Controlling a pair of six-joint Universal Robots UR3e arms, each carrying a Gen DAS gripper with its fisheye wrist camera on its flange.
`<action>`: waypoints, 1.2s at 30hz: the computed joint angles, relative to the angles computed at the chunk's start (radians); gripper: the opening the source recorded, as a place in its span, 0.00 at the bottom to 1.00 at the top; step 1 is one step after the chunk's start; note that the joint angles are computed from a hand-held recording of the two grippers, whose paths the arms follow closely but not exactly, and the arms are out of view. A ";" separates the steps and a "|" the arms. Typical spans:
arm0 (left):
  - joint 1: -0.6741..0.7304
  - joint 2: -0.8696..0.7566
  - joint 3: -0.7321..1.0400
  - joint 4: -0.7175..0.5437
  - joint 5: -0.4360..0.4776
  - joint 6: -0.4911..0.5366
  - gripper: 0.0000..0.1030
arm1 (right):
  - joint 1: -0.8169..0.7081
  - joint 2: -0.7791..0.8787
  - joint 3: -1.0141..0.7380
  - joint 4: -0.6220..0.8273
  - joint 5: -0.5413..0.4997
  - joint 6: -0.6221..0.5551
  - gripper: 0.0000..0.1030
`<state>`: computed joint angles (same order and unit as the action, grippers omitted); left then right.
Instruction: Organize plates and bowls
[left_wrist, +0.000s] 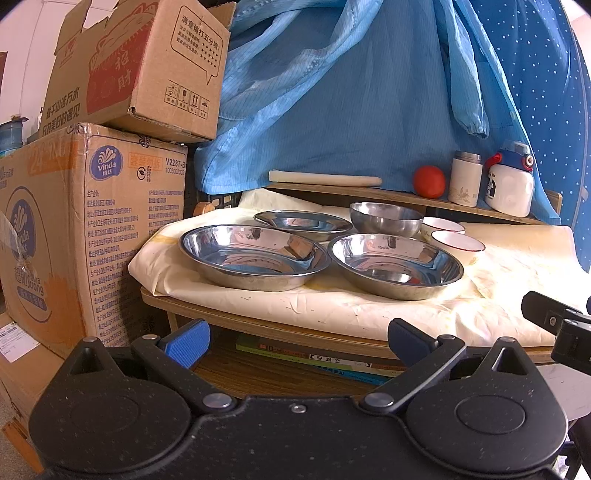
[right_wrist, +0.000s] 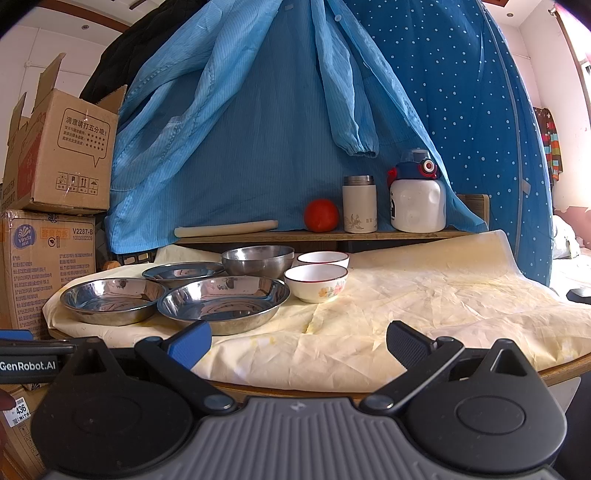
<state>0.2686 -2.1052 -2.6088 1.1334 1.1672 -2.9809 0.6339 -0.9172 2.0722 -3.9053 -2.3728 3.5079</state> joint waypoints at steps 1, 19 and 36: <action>0.000 0.000 0.000 0.000 0.000 0.000 0.99 | 0.001 0.001 -0.001 -0.001 -0.001 -0.001 1.00; 0.002 0.009 -0.004 -0.007 0.000 0.002 0.99 | 0.000 0.006 -0.002 -0.004 0.000 0.000 1.00; -0.040 0.035 0.073 -0.120 0.063 0.008 0.99 | -0.040 0.014 -0.005 0.001 0.050 -0.011 1.00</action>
<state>0.2282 -2.0707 -2.5361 1.0136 1.2304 -2.9731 0.5942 -0.9032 2.0668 -3.9046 -2.3224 3.4967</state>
